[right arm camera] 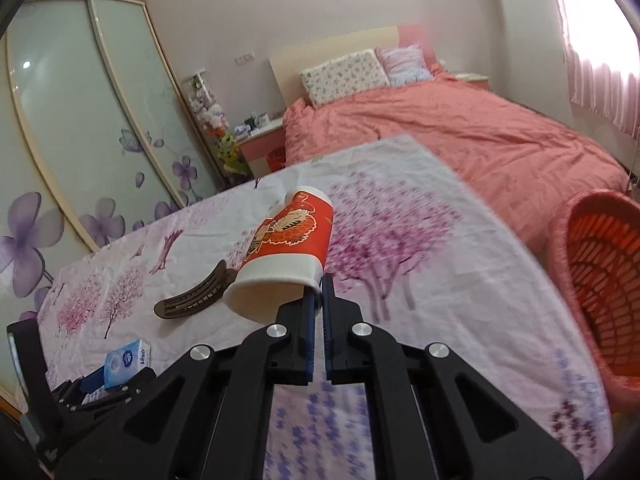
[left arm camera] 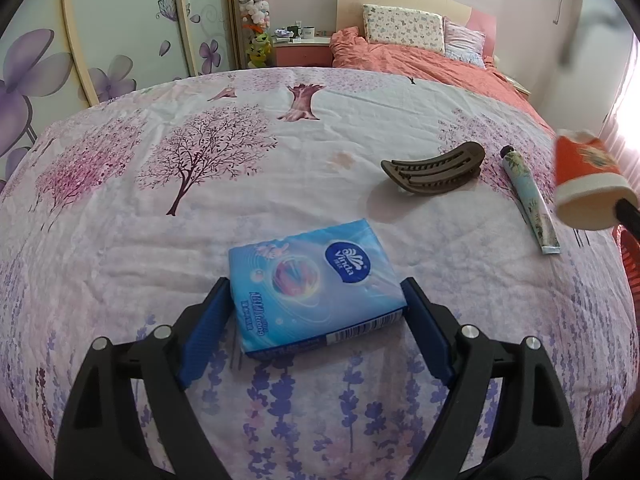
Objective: Collect trash
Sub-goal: 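Carry the tissue pack and paper cup to the orange basket and open both tools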
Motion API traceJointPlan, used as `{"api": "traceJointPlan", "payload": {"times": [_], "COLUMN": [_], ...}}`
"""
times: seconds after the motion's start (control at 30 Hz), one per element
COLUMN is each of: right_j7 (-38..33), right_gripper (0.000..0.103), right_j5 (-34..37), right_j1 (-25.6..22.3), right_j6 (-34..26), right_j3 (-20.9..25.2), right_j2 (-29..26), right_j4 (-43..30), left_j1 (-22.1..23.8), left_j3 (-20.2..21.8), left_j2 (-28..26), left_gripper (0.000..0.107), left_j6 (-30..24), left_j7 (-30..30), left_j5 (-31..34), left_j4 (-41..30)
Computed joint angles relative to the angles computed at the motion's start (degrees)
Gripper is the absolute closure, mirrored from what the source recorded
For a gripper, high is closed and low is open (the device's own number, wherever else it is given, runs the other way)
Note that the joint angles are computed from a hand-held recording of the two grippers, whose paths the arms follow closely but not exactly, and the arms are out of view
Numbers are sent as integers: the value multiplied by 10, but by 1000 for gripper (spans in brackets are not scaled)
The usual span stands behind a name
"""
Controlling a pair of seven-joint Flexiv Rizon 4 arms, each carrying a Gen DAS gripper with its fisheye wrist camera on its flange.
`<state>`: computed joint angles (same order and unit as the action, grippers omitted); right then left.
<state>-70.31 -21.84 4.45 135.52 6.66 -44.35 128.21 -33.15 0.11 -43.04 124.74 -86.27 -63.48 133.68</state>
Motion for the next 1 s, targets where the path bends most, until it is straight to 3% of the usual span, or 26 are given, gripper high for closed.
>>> {"api": "traceJointPlan", "payload": {"times": [0.13,0.33,0.43,0.7,1.0], "right_j7": [-22,-26,-22,-32,-41], "right_gripper": [99,99,99,99,99], "right_j5": [26,30,18,6,-4], "right_j1": [1,-31,-49,-76,-108], "right_j6": [22,37,39,75,127], "right_j3": [-16,-21,-20,-25,-36], "right_j2": [4,5,5,10,20], "right_j4": [16,34,39,58,78], "left_j1": [-5,46,30,-35,-56], "left_j3": [-1,-14,0,4,-53], "left_j2": [0,10,10,14,33], "left_gripper": [27,29,30,30,30], "left_j6": [3,37,37,39,86], "left_j7": [8,-88,-92,-7,110], "left_j5": [-12,121,117,14,-45], "left_j4": [0,37,36,10,-51]}}
